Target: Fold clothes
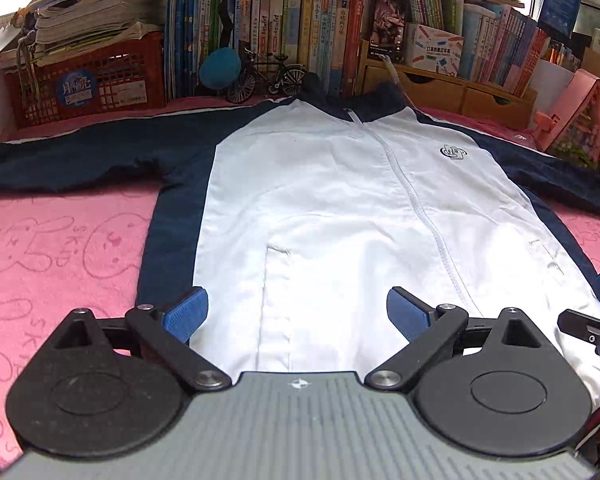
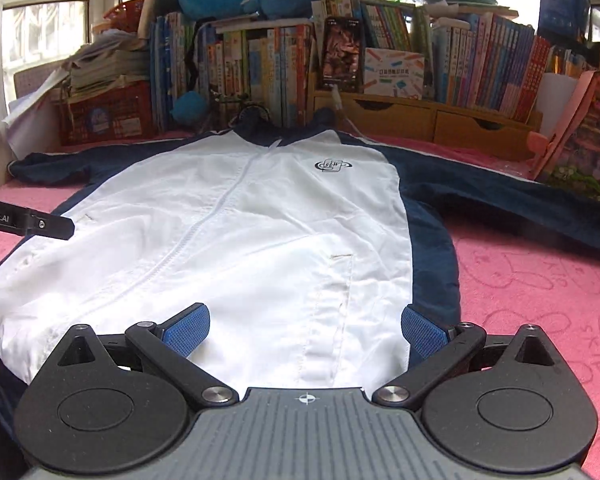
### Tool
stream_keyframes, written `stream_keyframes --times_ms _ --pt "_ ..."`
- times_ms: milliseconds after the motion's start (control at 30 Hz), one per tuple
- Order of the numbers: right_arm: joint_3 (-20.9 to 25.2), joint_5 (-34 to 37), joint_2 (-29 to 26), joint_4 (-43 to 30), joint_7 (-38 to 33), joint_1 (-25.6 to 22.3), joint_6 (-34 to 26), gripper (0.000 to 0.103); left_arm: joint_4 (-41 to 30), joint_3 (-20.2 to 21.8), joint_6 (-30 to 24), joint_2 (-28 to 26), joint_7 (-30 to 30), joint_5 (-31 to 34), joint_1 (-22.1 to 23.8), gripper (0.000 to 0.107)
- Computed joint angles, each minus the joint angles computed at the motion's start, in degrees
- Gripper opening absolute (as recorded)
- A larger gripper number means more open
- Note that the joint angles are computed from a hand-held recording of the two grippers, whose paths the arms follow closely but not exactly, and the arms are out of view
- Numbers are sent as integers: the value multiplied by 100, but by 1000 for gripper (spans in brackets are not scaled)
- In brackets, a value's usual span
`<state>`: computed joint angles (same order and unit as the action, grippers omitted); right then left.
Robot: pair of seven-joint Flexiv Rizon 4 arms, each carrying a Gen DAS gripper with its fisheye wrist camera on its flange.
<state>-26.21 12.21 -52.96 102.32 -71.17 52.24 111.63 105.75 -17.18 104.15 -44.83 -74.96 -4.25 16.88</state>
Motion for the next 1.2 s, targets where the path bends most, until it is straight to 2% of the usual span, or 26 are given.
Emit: stream_keyframes --times_ms 67,133,233,367,433,500,567,667,700,800,967,1200 --pt "91 35 78 129 0 64 62 103 230 237 47 143 -102 -79 -236 97" --pt "-123 210 132 352 -78 396 163 103 496 392 210 286 -184 -67 -383 97" --pt "-423 632 144 677 -233 890 514 103 965 303 511 509 -356 112 -306 99" --pt "-646 1443 25 977 -568 1433 1170 103 1446 -9 776 685 -743 472 27 103" --pt "-897 1984 -198 985 -722 1792 1234 103 1596 -155 829 699 -964 628 191 103" --pt "-995 2414 -328 966 -804 2013 1173 103 1661 -47 941 702 -1108 698 113 103" --pt "-693 2479 -188 989 -825 1866 1164 103 1689 154 995 736 -1204 695 -77 103" --pt "212 2047 279 1109 -833 1186 1115 103 1723 373 944 817 -1294 649 -303 103" --pt "386 1968 364 1141 -842 1061 1077 103 1734 380 914 836 -1318 660 -304 103" --pt "410 2083 393 1173 -886 1143 997 103 1799 297 781 901 -1400 702 -216 103" --pt "-58 2252 354 1231 -875 1597 673 103 1904 415 649 994 -1438 638 -358 103" --pt "-257 1969 346 1365 -427 1693 487 103 1987 552 548 1070 -1369 524 -541 103"
